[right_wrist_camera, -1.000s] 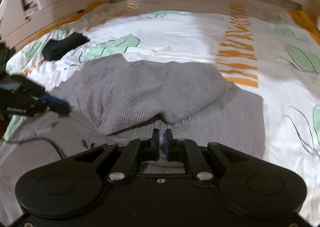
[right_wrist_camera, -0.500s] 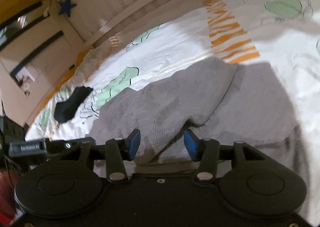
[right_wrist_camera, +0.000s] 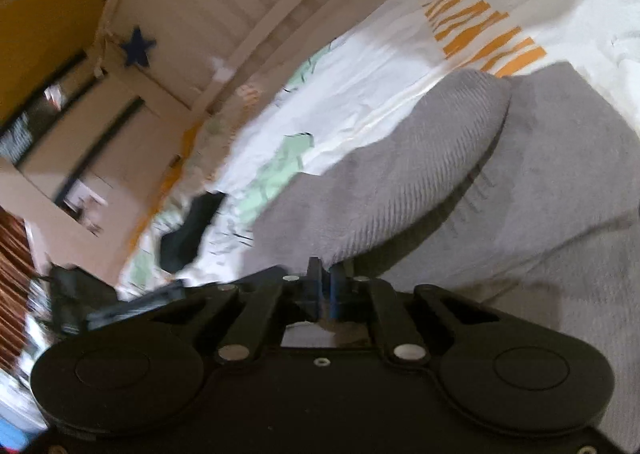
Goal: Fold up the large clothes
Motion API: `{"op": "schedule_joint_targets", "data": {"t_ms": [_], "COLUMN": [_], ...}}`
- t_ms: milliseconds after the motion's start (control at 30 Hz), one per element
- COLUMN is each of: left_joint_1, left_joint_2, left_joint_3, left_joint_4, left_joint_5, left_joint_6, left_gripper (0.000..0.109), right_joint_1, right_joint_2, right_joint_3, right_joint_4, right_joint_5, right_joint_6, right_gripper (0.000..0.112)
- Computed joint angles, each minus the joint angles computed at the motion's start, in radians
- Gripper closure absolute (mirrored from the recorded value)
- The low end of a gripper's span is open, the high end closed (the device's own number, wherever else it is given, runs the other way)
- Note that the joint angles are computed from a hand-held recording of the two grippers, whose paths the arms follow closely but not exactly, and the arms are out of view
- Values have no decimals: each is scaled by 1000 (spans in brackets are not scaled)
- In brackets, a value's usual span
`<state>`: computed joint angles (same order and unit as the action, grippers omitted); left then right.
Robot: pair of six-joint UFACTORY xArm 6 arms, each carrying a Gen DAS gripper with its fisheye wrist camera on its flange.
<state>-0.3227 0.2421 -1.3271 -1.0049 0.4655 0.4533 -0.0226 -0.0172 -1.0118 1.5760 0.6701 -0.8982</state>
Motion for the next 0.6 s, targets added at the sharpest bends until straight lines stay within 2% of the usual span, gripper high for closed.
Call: {"op": "schedule_joint_targets", "data": {"t_ms": [67,167,200,267,300,367,533,600], "left_joint_1": [2,3,1,-2,-6,-18,-41,-40], "left_joint_2": [10,24,26,32,32,25,-72,-109], "left_joint_3": [-1,-1,-3,-7,-6,-3,58,96], "left_joint_4": [-8,-68,-82,-93,-66,-9,-49,-1], "left_joint_5": [-11,-32,-39,-54,-69,-104,-163,-156], "left_joint_6": [-24,-8,2,33,19,1,177,180], "left_gripper": [39,42,47,73,103,105,105,105], "right_joint_1": [-11,2,2,1,7,24,82,100], "right_joint_2": [3,13,20,29,30,25,-44,-91], "right_joint_3": [6,18,19,24,26,27,43,61], "right_joint_4": [-28,-115,-138,-131,-134,-155,-160,-160], "right_joint_5": [5,-66,-76,-78,-90,-120,-234,-263], "right_joint_6": [54,107,130,129,123,110,25,-20], "right_gripper": [100,100,100,100,100,100,100,100]}}
